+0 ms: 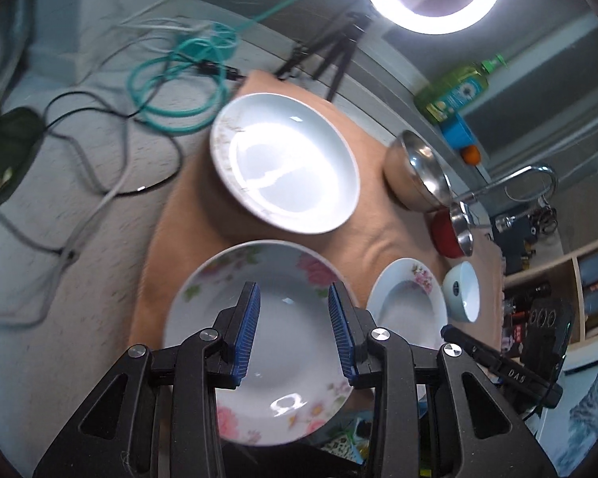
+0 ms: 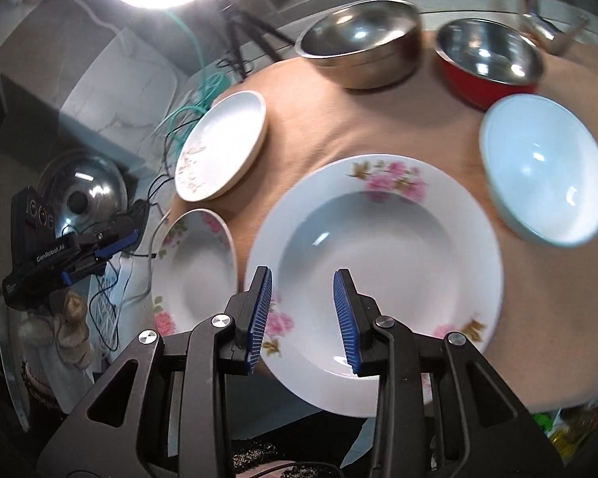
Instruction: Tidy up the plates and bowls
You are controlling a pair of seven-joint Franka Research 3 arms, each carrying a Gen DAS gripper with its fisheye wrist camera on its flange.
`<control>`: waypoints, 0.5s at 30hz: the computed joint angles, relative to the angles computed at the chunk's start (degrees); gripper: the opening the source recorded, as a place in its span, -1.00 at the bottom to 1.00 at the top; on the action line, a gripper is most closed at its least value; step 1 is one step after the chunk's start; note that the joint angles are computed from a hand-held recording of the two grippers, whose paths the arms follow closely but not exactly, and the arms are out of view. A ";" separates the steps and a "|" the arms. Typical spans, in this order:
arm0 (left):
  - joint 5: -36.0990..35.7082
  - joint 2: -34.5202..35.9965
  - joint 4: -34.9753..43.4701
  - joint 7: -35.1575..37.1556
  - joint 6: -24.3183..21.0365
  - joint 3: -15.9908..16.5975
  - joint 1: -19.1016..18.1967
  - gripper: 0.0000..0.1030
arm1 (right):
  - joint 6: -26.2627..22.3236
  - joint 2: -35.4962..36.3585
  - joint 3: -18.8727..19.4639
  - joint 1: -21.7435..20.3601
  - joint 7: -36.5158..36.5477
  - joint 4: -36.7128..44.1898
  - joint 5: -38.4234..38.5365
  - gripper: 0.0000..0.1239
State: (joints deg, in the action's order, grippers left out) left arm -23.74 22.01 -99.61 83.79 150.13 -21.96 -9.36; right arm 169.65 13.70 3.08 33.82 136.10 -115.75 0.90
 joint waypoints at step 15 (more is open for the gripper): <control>-11.19 -9.15 -16.46 -1.42 8.15 0.74 1.07 -0.34 | -11.00 11.82 4.84 -2.71 -21.09 18.74 9.56 -0.46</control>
State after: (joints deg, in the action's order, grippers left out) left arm -34.93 12.86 -116.07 82.37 158.28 -21.22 -8.30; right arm 158.65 25.52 7.92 31.11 115.01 -97.01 10.47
